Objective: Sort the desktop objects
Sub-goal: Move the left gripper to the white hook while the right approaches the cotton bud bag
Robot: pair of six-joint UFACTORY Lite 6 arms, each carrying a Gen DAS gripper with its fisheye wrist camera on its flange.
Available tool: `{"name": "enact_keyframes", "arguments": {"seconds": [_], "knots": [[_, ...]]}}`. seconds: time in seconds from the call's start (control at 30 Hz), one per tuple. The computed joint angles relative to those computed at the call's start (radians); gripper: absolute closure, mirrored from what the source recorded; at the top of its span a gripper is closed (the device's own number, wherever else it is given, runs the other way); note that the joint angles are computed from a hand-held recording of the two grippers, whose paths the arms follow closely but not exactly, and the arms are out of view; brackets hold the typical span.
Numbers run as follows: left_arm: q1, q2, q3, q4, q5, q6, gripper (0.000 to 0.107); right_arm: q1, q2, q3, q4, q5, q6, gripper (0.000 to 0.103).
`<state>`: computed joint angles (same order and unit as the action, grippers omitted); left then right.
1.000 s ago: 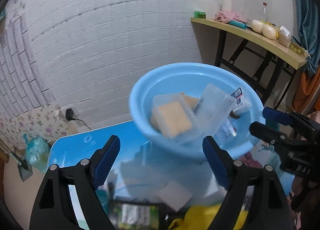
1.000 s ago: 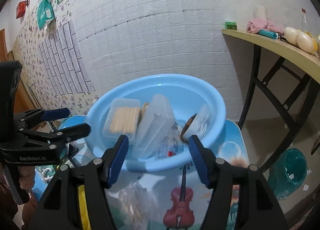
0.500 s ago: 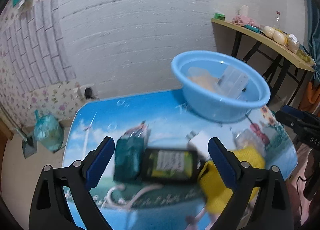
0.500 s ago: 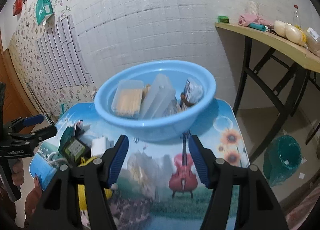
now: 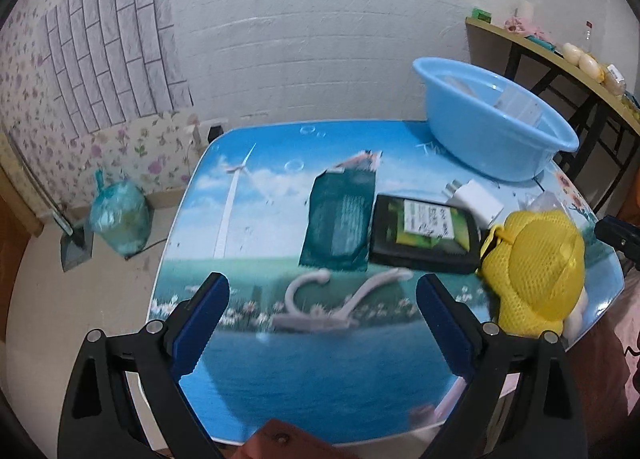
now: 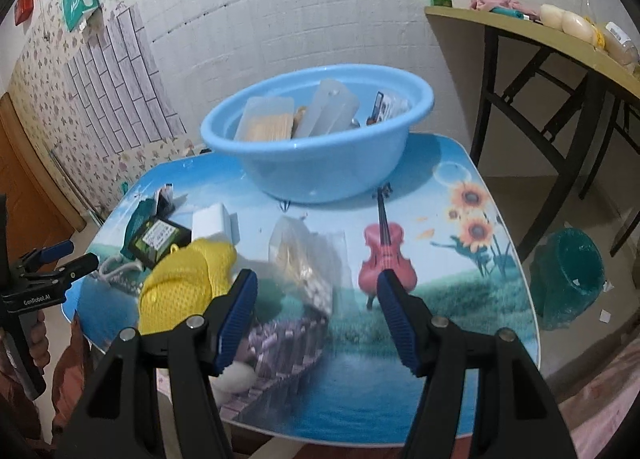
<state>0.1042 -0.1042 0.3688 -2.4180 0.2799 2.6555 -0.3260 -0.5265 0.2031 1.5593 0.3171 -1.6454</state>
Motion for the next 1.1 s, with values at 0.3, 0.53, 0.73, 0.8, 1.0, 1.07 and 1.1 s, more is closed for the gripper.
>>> {"name": "enact_keyframes", "arguments": {"seconds": [0.3,0.53,0.73,0.8,1.0,1.07,1.1], "knots": [[0.039,0.127,-0.010,-0.157,0.063,0.191,0.012,-0.031,-0.012,-0.025,-0.043,0.007,0.023,0.041],[0.044,0.192,0.010,-0.191,0.095,0.241,0.012,-0.016,0.067,-0.022,0.151,-0.008,-0.170,0.041],[0.021,0.241,0.023,-0.228,0.123,0.285,0.026,0.036,0.166,0.011,0.451,-0.010,-0.473,0.041],[0.035,0.238,0.018,-0.153,0.142,0.229,0.040,0.028,0.241,0.048,0.473,0.012,-0.505,0.041],[0.025,0.223,0.005,-0.218,0.153,0.292,0.051,0.036,0.340,0.100,0.550,0.032,-0.578,0.041],[0.030,0.211,0.001,-0.210,0.153,0.285,0.051,0.036,0.375,0.119,0.509,0.049,-0.544,0.041],[0.034,0.204,-0.001,-0.195,0.153,0.272,0.051,0.037,0.392,0.127,0.494,0.059,-0.529,0.041]]}}
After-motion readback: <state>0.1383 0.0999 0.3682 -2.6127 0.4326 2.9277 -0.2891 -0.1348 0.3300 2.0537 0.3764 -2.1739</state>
